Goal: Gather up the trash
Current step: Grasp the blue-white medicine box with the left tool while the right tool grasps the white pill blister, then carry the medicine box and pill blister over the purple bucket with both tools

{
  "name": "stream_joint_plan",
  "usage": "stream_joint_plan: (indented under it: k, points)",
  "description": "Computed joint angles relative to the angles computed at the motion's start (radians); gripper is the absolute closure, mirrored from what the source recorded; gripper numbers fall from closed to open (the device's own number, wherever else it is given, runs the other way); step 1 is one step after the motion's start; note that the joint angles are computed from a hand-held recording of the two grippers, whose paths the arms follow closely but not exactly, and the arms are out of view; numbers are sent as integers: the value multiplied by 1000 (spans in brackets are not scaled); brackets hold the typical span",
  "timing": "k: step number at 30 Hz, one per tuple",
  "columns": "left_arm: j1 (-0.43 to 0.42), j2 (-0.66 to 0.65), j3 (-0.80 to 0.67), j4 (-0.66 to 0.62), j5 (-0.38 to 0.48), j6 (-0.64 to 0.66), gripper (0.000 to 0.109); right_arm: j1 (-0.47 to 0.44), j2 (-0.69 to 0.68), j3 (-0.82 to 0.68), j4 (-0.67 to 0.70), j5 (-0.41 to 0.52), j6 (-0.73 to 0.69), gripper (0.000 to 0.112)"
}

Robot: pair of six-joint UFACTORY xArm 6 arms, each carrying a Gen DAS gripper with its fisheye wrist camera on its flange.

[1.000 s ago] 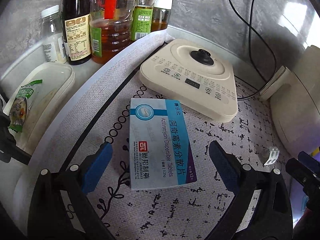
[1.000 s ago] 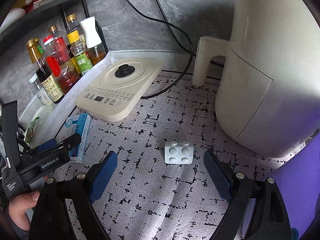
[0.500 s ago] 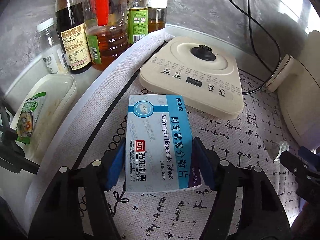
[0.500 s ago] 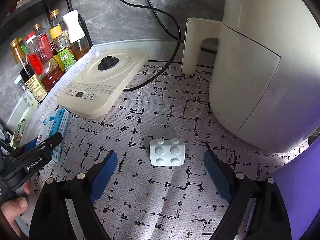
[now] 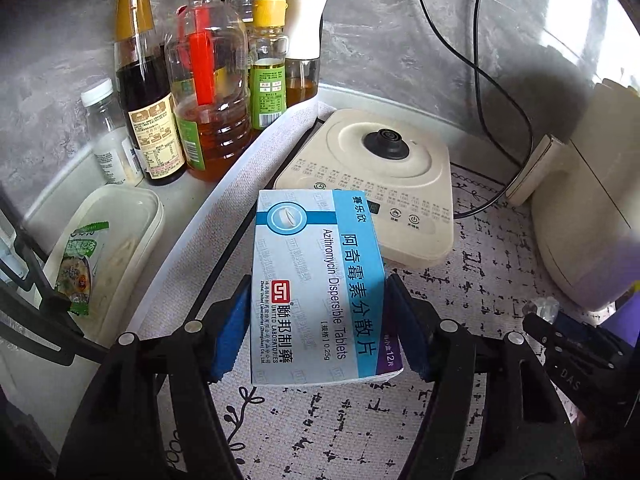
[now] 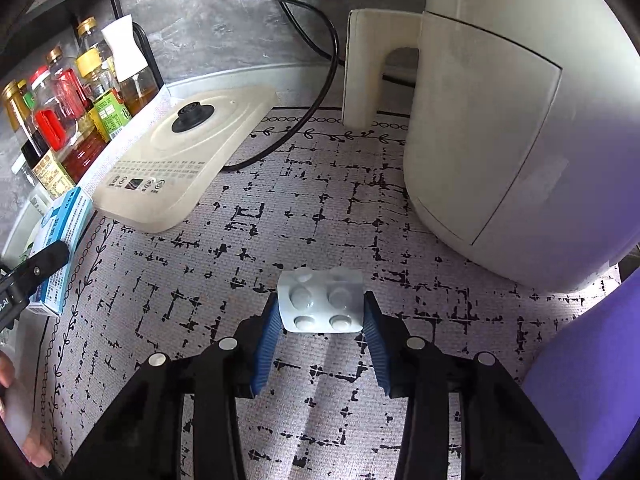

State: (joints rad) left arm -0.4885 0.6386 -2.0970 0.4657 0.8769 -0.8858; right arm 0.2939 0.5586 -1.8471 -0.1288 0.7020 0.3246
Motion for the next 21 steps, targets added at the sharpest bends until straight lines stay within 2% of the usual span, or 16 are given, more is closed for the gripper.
stream_joint_plan:
  k: [9,15,21]
  points:
    - [-16,-53,1,21,-18,21,42,14,-167,164,8,-87,47,72]
    - [-33,-58,-50,31,-37,63,42,20,-292,264,-24,-162,96,72]
    - [-50,-24,-144,12,-41,120,42,19,-371,302,-79,-199,161,72]
